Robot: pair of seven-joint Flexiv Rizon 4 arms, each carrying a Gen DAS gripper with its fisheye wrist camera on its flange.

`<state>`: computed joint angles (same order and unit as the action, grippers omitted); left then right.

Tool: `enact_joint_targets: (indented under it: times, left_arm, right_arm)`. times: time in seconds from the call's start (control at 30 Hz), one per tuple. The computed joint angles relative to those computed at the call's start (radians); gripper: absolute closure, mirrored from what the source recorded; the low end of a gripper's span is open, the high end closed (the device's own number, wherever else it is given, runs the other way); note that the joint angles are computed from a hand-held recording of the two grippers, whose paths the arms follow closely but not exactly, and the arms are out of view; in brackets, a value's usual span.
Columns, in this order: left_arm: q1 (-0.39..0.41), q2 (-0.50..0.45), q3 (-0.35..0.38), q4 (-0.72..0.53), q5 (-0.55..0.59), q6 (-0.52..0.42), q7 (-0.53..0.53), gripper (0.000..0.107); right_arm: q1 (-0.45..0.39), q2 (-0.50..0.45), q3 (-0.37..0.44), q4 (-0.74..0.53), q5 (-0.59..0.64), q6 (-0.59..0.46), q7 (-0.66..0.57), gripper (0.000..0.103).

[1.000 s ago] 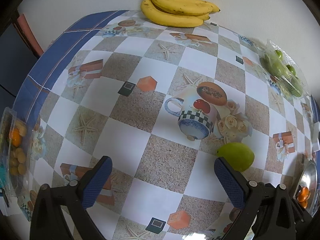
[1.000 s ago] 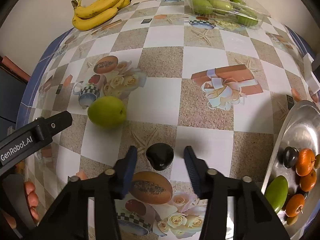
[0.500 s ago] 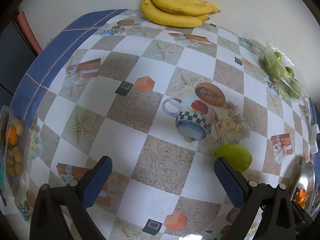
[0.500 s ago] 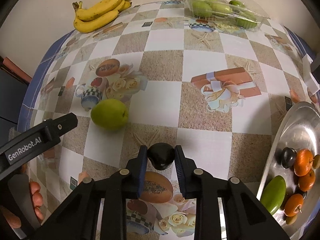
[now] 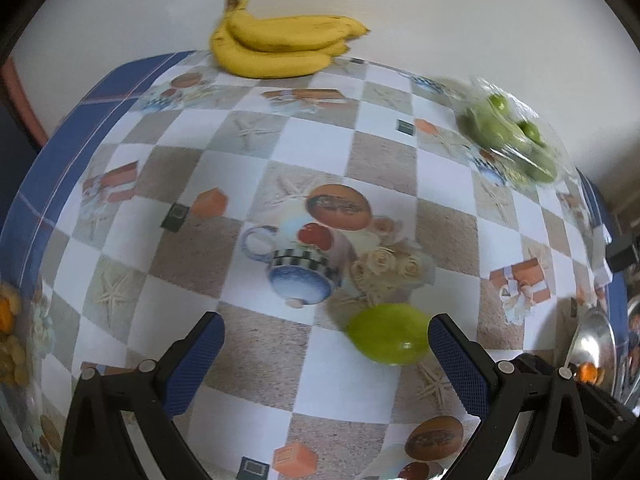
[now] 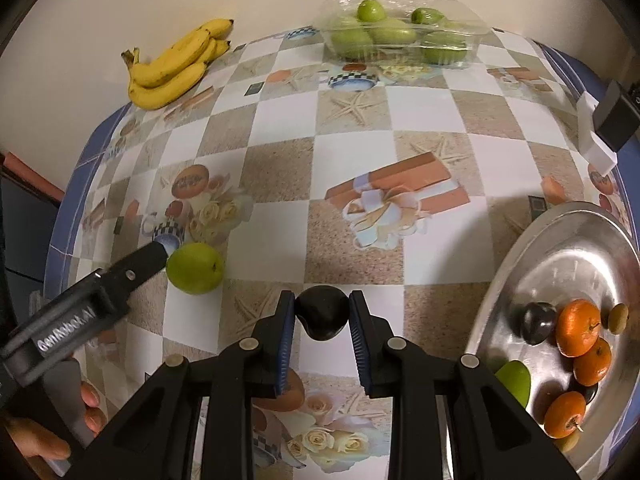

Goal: Organize fruits
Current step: 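Grasp the dark plum with the right tool while the left tool grasps the green pear, then carry the dark plum and the green pear over the steel tray with both tools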

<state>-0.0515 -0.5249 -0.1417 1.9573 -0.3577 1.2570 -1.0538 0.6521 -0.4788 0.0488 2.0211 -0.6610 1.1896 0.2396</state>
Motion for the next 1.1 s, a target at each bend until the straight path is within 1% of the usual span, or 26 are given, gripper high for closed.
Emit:
enact_joint_targets:
  times: [0.1,0.17,0.5,0.63,0.7,0.8,0.93,1.1]
  left_arm:
    - [-0.005,-0.006,-0.010,-0.001,0.001,-0.003,0.006,0.009]
    - [-0.009,-0.012,-0.014,-0.004,0.003,-0.008,0.011,0.017]
    - [-0.042,-0.039,0.004,-0.017,0.038,0.000,-0.012,0.020]
    - [-0.042,-0.046,0.005,-0.021,0.042,-0.012,-0.023,0.028]
    - [-0.040,-0.046,0.003,-0.021,0.041,-0.013,-0.027,0.030]
    - [-0.027,-0.044,-0.013,-0.017,0.027,-0.012,-0.022,0.035]
    - [-0.019,-0.041,-0.027,-0.013,0.011,-0.021,-0.007,0.049]
    - [-0.023,-0.037,-0.024,-0.011,0.006,-0.021,-0.008,0.049]
  right_arm:
    - [-0.002,0.009,-0.005,0.013,-0.005,0.010,0.012,0.075]
    - [-0.001,0.016,-0.010,0.026,-0.014,0.023,0.027,0.075]
    - [-0.007,0.032,-0.021,0.057,-0.048,0.066,0.066,0.075]
    - [-0.008,0.034,-0.023,0.061,-0.055,0.072,0.071,0.075]
    - [-0.008,0.036,-0.025,0.065,-0.059,0.080,0.078,0.075]
    - [-0.009,0.037,-0.026,0.068,-0.061,0.085,0.082,0.075]
    - [-0.011,0.038,-0.022,0.068,-0.059,0.085,0.076,0.075]
    - [-0.010,0.038,-0.023,0.066,-0.060,0.084,0.075,0.075]
